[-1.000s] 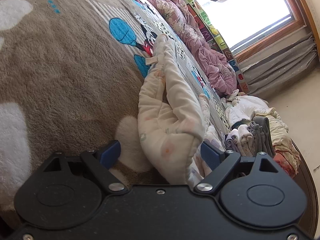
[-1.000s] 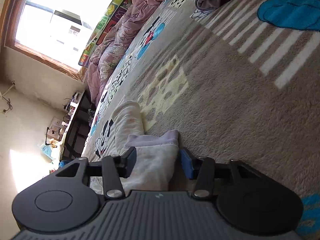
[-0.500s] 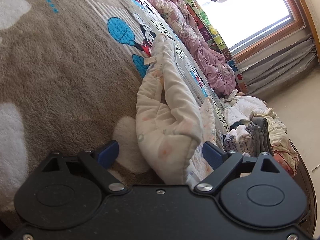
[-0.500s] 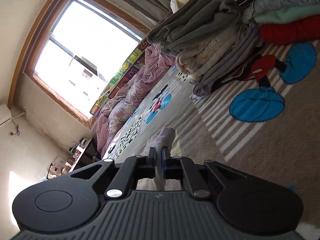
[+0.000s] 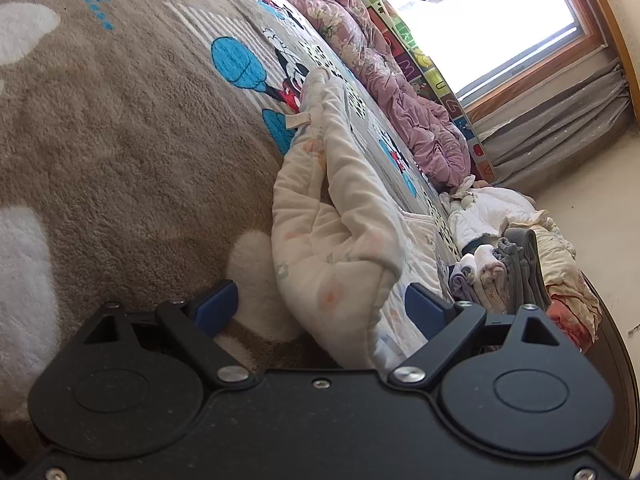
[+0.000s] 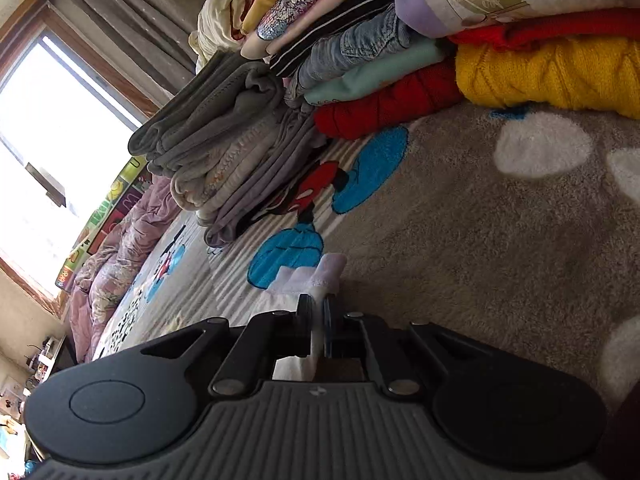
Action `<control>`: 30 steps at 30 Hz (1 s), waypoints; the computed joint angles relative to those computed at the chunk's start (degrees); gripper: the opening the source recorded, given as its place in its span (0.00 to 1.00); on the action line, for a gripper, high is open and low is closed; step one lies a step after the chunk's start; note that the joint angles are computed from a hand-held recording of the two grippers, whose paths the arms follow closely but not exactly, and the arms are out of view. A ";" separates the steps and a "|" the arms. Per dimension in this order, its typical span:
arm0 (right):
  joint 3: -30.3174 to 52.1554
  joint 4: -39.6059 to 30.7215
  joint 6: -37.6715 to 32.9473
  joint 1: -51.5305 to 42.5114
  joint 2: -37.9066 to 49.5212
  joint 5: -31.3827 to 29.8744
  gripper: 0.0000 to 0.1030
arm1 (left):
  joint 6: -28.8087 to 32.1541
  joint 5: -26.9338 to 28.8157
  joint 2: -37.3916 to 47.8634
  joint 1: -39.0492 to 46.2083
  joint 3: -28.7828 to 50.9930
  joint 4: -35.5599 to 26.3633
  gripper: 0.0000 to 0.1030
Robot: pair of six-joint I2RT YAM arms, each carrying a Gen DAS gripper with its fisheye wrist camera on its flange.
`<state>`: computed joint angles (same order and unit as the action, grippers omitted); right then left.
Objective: Fold clothes
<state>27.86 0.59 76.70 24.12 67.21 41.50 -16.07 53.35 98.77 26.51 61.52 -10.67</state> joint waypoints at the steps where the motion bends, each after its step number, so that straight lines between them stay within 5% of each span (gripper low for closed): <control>1: 0.22 1.57 -2.69 -0.87 0.95 -0.95 0.08 | 0.23 0.07 0.06 0.12 -0.03 0.01 0.89; 5: 1.64 9.89 -15.89 -6.90 3.37 -9.01 0.08 | -0.31 -1.23 -0.72 -1.05 -0.75 1.16 0.89; 10: 7.12 8.58 -25.73 -8.55 2.99 -8.48 0.08 | -0.60 -0.69 -0.37 -0.88 -0.55 1.19 0.89; 15: 15.32 -4.57 -25.58 -9.41 10.20 -8.49 0.13 | -0.11 -1.13 -0.73 -1.11 -1.09 1.60 0.89; 18: 15.13 -5.13 -25.56 -4.78 9.46 0.03 0.16 | -0.26 -0.88 -0.69 -0.99 -1.27 1.78 0.89; 22: 12.35 5.86 -37.95 5.10 6.25 2.20 0.17 | -0.53 -2.43 -1.26 -1.91 -1.78 2.61 0.89; 25: 13.44 9.66 -47.84 10.49 9.16 -8.51 0.14 | -0.18 -2.52 -1.17 -1.89 -1.71 2.61 0.89; 27: 18.91 -1.10 -42.96 9.95 15.81 -16.18 0.14 | -0.75 -1.41 -0.57 -1.30 -1.28 2.42 0.89; 30: 17.78 -1.79 -39.82 10.28 17.85 -17.06 0.08 | -1.64 0.20 0.16 -0.31 -0.68 1.95 0.89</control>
<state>45.64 -1.20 36.88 34.40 85.06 24.43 -17.72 53.55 98.93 26.20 60.85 -8.72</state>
